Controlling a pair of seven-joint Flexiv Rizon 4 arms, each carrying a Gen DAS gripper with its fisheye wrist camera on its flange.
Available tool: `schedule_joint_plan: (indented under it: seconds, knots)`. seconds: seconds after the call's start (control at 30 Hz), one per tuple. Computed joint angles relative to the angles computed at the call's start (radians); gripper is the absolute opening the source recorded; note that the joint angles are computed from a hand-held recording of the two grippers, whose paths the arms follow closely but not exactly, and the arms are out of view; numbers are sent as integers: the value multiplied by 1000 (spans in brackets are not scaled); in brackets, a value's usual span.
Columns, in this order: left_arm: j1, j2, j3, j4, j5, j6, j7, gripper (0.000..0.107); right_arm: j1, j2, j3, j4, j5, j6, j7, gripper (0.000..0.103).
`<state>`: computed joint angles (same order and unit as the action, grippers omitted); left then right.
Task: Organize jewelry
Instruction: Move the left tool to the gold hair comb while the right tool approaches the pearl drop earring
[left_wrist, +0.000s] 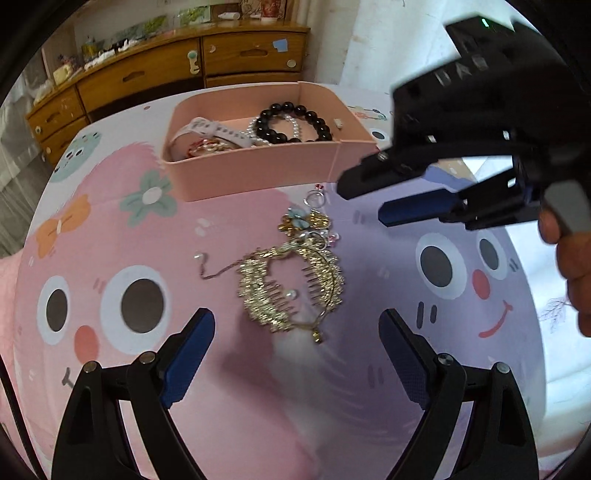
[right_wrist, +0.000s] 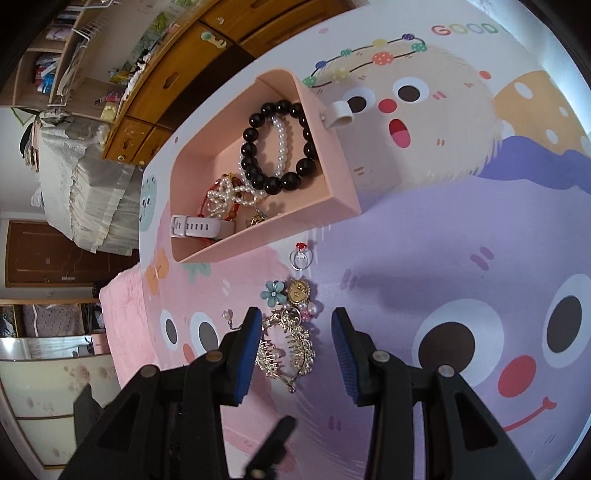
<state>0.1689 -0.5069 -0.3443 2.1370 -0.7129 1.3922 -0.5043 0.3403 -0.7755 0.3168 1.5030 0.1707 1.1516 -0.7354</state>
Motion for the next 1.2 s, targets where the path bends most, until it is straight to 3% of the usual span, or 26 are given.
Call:
schedule_joint_plan:
  seconds: [0.23, 0.3, 0.43, 0.57, 0.67, 1.0, 1.2]
  knots:
    - [16, -59, -75, 21, 48, 167, -28, 89, -33, -15, 32, -28, -17, -58, -151, 39]
    - [-12, -74, -49, 15, 82, 201, -56, 89, -28, -14, 26, -33, -31, -80, -196, 39]
    - [-21, -94, -26, -6, 128, 200, -108, 89, -2, -24, -7, -59, -69, -137, -250, 39]
    - [27, -114, -66, -19, 175, 215, -127, 87, 21, -43, -29, -93, -105, -189, -304, 39]
    - [71, -126, -110, -18, 217, 233, -134, 73, 34, -54, -41, -109, -119, -203, -336, 39]
    - [95, -136, -89, -57, 337, 181, -220, 73, 29, -64, -33, -132, -100, -225, -410, 39]
    - [160, -126, -132, -47, 395, 171, -231, 73, 20, -61, -7, -142, -60, -243, -476, 39]
